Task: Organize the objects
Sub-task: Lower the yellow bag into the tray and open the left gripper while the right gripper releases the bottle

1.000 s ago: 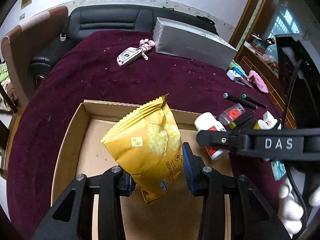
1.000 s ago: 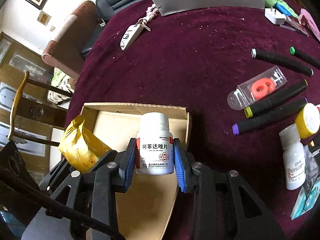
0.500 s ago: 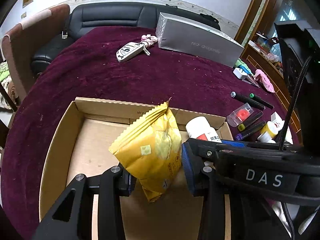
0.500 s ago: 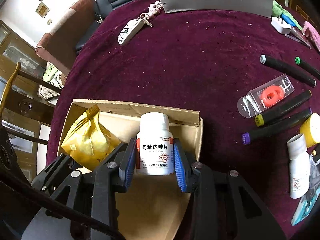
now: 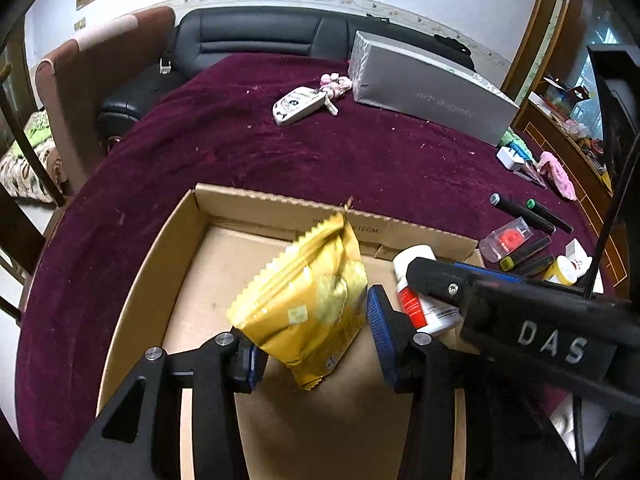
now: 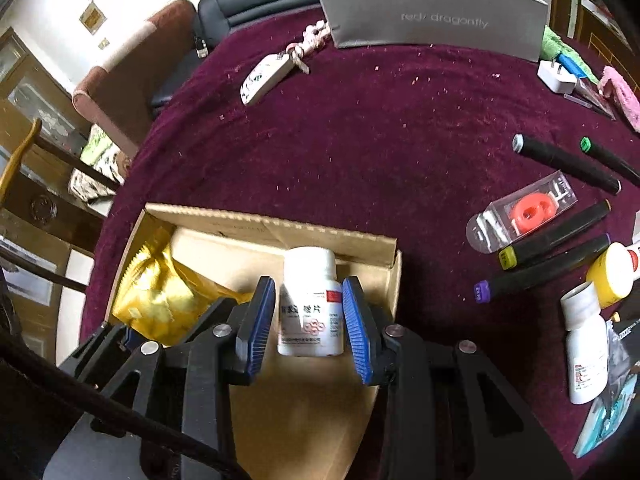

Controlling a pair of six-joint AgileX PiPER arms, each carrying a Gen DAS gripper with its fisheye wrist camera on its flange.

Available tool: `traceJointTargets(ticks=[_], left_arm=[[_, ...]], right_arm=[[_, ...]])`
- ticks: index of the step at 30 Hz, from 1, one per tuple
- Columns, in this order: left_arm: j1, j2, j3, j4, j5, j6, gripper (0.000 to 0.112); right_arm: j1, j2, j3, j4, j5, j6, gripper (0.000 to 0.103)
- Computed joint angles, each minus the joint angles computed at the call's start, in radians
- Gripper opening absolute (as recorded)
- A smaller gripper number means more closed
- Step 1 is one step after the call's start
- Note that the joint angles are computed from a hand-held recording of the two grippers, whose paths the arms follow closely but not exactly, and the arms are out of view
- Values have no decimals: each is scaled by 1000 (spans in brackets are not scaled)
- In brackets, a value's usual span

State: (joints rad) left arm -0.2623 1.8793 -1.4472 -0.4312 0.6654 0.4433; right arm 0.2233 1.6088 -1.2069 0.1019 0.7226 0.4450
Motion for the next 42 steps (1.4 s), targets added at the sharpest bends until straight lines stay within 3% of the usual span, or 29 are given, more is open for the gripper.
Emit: traceJointTargets(ticks=[10,13,15,18,22,27,30,33,36,42], left_arm=[[-37,-75,44,93,-58,-69,40],[-22,-131,96,53,-81,-53,40],[-1,-195,171,-9,-134,-8,42],[52,-292,305,-214,-221,168,62],[119,-340,405,-476,-277,393,66],[190,-281,349,-332,-179,178,72],[182,-276,352,-173,-205,3,72],[166,-282,385,-123,-220,-36,72],[122,-322,427,35,-254,-177,72],[122,-372,489,19,-262,-196,72]], right_arm=[[-33,-131,48,-16,1,-2,32],[-44,-192,94,-10,-3,-17,32],[-47,-231,126,-3,-1,-28,32],[-54,-296,184,20,-7,-55,32],[-55,-366,262,57,-19,-81,32],[-9,-440,331,85,-16,-108,32],[9,-483,366,123,-18,-122,33],[28,-523,389,108,-18,-88,33],[20,-563,414,104,-11,-79,34],[-134,-687,501,250,39,-239,34]])
